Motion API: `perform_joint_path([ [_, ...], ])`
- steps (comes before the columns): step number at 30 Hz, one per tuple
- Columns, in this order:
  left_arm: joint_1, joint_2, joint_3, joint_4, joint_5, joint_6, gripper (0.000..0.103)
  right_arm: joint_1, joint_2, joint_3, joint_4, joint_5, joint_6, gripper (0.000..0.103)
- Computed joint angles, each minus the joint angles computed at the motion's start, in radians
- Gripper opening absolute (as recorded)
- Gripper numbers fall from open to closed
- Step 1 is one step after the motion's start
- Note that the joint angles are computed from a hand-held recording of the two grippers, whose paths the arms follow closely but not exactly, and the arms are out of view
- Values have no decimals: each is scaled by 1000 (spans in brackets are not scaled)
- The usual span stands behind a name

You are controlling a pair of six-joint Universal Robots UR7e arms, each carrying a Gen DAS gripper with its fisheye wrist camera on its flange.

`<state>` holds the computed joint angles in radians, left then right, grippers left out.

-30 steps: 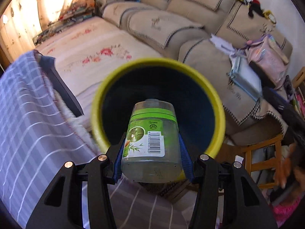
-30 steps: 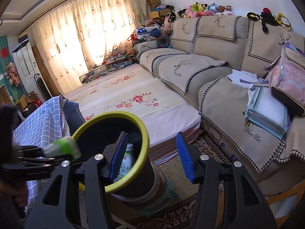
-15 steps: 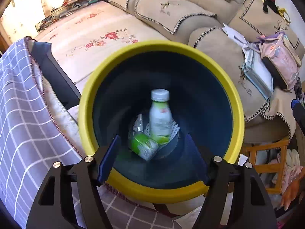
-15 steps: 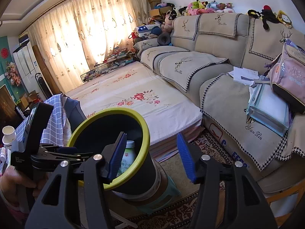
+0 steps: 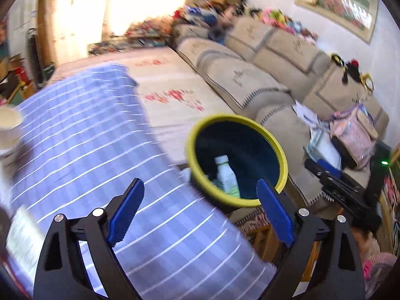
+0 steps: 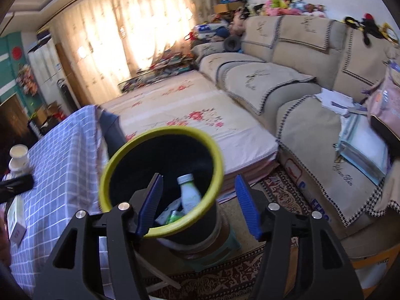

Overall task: Collect trash
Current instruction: 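Move both tools back over the table toward the remaining trash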

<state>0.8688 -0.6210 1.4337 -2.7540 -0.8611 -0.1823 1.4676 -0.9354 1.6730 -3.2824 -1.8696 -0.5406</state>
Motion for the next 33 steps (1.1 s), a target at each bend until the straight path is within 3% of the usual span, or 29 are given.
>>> perform_joint_path([
  [4, -29, -153, 228, -120, 95, -75, 93, 39, 31, -6, 68, 7, -50, 60],
  [8, -58, -297, 433, -190, 248, -190, 93, 87, 65, -9, 166, 41, -86, 60],
  [11, -80, -402, 569, -186, 344, -303, 93, 132, 92, -8, 239, 83, -119, 61],
  [15, -101, -536, 711, -67, 453, -480, 93, 191, 125, -8, 330, 144, -164, 65],
  [18, -95, -604, 776, -39, 459, -544, 93, 234, 149, -18, 400, 193, -202, 70],
  [20, -92, -619, 795, -40, 460, -565, 93, 255, 164, -31, 442, 227, -223, 80],
  [24, -86, -631, 828, -98, 461, -547, 93, 301, 219, -82, 510, 225, -271, 89],
  [33, -87, -645, 867, -134, 445, -543, 93, 374, 388, -222, 553, -14, -334, 93],
])
